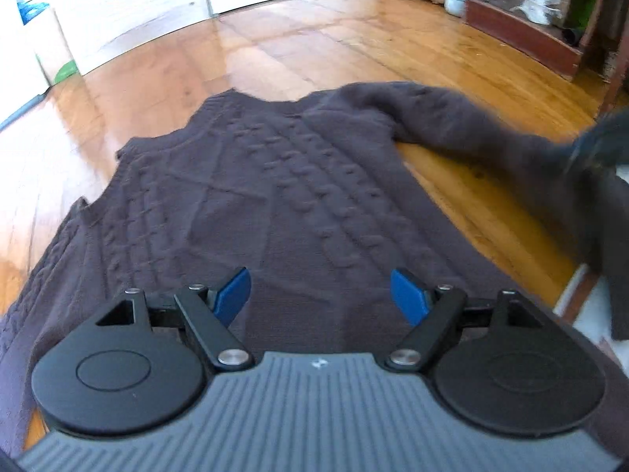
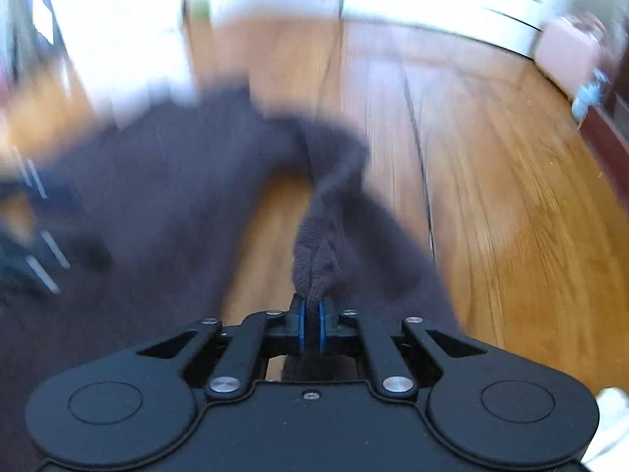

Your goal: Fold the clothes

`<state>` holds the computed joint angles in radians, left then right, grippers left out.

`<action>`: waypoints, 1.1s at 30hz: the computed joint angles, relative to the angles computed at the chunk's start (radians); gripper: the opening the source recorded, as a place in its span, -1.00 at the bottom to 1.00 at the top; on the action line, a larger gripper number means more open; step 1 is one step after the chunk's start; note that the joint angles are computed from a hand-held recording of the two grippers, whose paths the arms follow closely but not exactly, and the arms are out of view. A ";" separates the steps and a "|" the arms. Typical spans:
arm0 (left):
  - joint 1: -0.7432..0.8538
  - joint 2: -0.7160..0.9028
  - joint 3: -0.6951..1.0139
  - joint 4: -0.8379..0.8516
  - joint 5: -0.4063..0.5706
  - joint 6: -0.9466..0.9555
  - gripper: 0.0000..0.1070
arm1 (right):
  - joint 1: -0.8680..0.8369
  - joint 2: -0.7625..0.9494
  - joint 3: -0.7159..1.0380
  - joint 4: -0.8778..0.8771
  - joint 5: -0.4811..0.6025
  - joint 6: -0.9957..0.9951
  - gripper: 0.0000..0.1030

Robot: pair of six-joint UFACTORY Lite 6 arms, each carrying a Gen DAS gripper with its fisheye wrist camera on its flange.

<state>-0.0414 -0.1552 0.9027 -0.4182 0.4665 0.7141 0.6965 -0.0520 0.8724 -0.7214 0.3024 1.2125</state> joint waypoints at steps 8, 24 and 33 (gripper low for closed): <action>0.037 0.071 0.036 -0.016 -0.005 -0.047 0.47 | -0.410 0.074 0.213 -0.126 0.281 -0.155 -0.51; 0.097 0.008 -0.075 -0.072 -0.003 0.044 0.48 | -0.108 0.347 0.259 -0.169 0.238 -0.247 0.45; 0.243 0.012 -0.095 -0.078 0.008 0.120 0.48 | -0.203 0.205 0.152 -0.514 0.356 0.267 -0.72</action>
<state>0.2012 -0.1435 0.8074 -0.4963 0.4741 0.8342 0.4930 0.1527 1.0242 -1.2354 0.6589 1.4790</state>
